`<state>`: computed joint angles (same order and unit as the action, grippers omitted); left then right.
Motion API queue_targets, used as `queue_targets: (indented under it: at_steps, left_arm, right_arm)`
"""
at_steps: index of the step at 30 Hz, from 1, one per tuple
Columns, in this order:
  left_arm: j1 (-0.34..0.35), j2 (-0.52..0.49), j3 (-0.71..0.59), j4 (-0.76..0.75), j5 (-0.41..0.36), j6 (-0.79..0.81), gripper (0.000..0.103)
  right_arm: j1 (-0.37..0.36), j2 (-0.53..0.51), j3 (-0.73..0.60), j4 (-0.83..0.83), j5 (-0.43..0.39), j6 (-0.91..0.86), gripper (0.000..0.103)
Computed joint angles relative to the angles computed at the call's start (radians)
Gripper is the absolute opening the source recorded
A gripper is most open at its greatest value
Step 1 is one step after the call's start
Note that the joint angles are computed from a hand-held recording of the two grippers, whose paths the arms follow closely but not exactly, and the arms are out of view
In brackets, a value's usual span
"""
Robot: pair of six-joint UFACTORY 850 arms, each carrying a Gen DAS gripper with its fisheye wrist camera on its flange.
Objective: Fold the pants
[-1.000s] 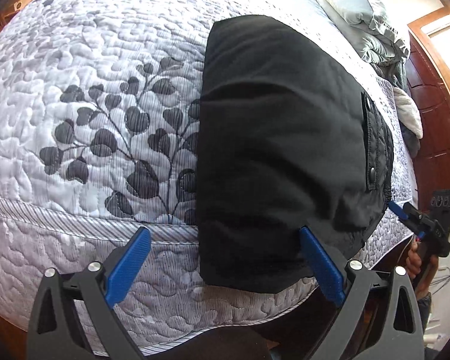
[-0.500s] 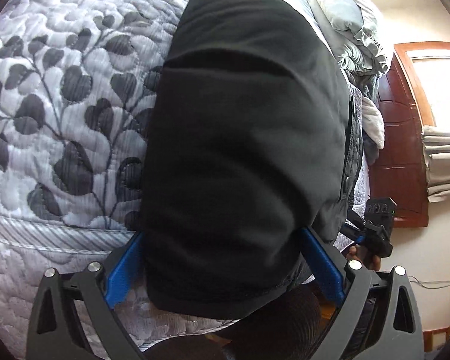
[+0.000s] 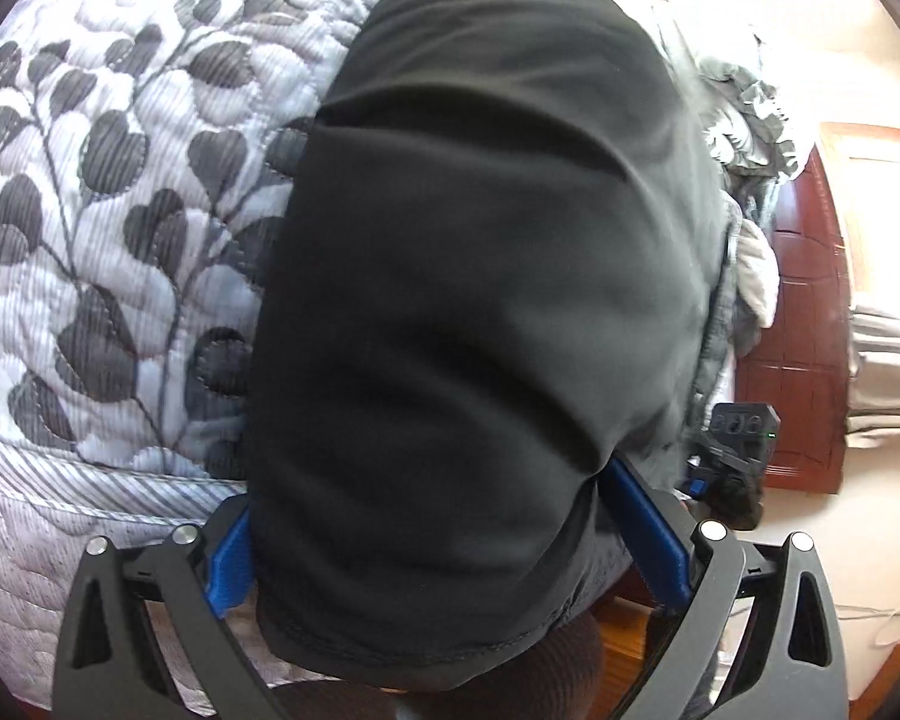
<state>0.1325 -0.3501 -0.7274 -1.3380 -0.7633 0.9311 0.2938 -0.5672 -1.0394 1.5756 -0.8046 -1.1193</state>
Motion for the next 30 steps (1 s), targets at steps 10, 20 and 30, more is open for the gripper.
queue_targets:
  at_steps: [10, 20, 30]
  left_arm:
    - [0.016, 0.078, 0.038, -0.106, -0.016, 0.07, 0.052]
    - [0.005, 0.048, -0.125, -0.202, 0.057, 0.12, 0.046]
    - [0.001, -0.167, -0.325, -0.115, 0.141, 0.055, 0.057]
  right_arm:
    - [0.056, 0.128, -0.012, -0.001, 0.141, -0.029, 0.035]
    - [0.089, 0.019, -0.304, -0.101, 0.252, -0.039, 0.035]
    - [0.046, -0.338, -0.643, -0.322, 0.216, 0.286, 0.048]
